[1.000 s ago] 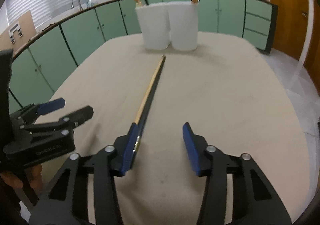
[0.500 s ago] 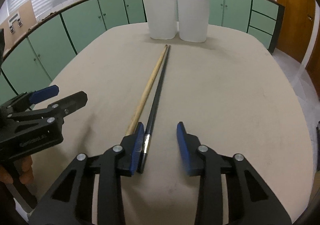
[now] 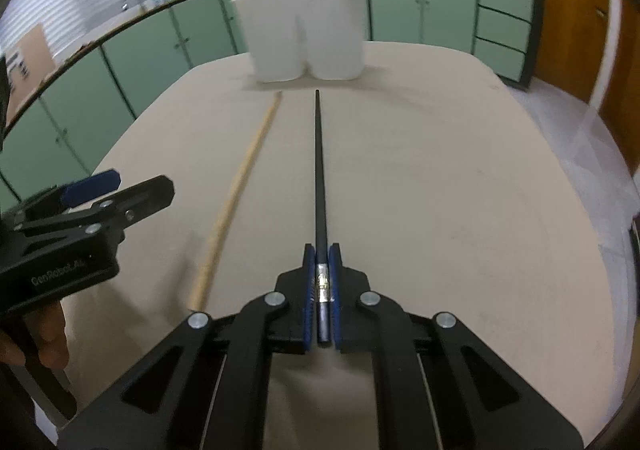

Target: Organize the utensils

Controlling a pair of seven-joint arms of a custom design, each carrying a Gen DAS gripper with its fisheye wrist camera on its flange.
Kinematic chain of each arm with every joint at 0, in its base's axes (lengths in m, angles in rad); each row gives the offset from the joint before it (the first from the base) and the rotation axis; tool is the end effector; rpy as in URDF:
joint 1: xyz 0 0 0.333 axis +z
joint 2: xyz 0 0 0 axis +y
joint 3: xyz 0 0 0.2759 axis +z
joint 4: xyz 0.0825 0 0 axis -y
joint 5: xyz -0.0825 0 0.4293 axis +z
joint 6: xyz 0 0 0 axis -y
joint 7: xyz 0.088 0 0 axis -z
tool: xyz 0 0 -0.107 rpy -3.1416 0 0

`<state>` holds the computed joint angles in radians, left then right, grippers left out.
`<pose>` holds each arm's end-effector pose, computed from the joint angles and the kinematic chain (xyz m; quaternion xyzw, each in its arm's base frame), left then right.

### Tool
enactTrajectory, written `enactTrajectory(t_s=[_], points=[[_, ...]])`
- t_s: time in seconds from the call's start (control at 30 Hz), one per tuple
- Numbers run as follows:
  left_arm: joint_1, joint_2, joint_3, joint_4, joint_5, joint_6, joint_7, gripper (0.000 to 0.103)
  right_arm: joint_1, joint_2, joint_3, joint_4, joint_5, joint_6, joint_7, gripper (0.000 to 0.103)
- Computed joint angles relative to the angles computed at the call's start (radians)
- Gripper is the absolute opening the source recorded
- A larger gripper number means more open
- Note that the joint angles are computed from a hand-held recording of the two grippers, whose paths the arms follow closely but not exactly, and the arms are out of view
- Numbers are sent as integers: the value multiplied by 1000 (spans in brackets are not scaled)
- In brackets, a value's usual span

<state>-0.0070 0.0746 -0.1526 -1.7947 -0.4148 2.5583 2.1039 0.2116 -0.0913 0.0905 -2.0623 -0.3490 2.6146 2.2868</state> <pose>0.6656 -0.0987 0.5273 -0.5046 0.7794 -0.3265 0.1770 0.5881 0.1923 0.4897 -0.6075 0.7185 -0.2139 0.2624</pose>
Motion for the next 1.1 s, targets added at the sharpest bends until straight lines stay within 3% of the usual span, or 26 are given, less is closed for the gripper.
enactTrajectory(t_s=[0.13, 0.33, 0.6, 0.67, 0.73, 0.83, 1.1], points=[[-14, 15, -13, 16, 5, -18, -4, 82, -23, -37, -3, -41, -36, -4, 52, 6], [-24, 71, -27, 69, 48, -76, -41, 48, -50, -54, -3, -67, -27, 29, 66, 6], [-30, 84, -42, 82, 73, -85, -68, 43, -71, -54, 3, -73, -33, 36, 82, 6], [-36, 85, -41, 79, 100, -71, -87, 22, -73, -46, 3, -65, -40, 34, 87, 6], [-31, 96, -42, 95, 94, -79, -95, 11, -72, -36, 3, -53, -46, 30, 90, 6], [-21, 111, -39, 116, 91, -88, -112, 7, -65, -8, -6, -23, -35, 27, 76, 6], [6, 191, -30, 218, 155, -100, -202, 7, -44, 71, -36, 84, -76, -8, 76, 6]])
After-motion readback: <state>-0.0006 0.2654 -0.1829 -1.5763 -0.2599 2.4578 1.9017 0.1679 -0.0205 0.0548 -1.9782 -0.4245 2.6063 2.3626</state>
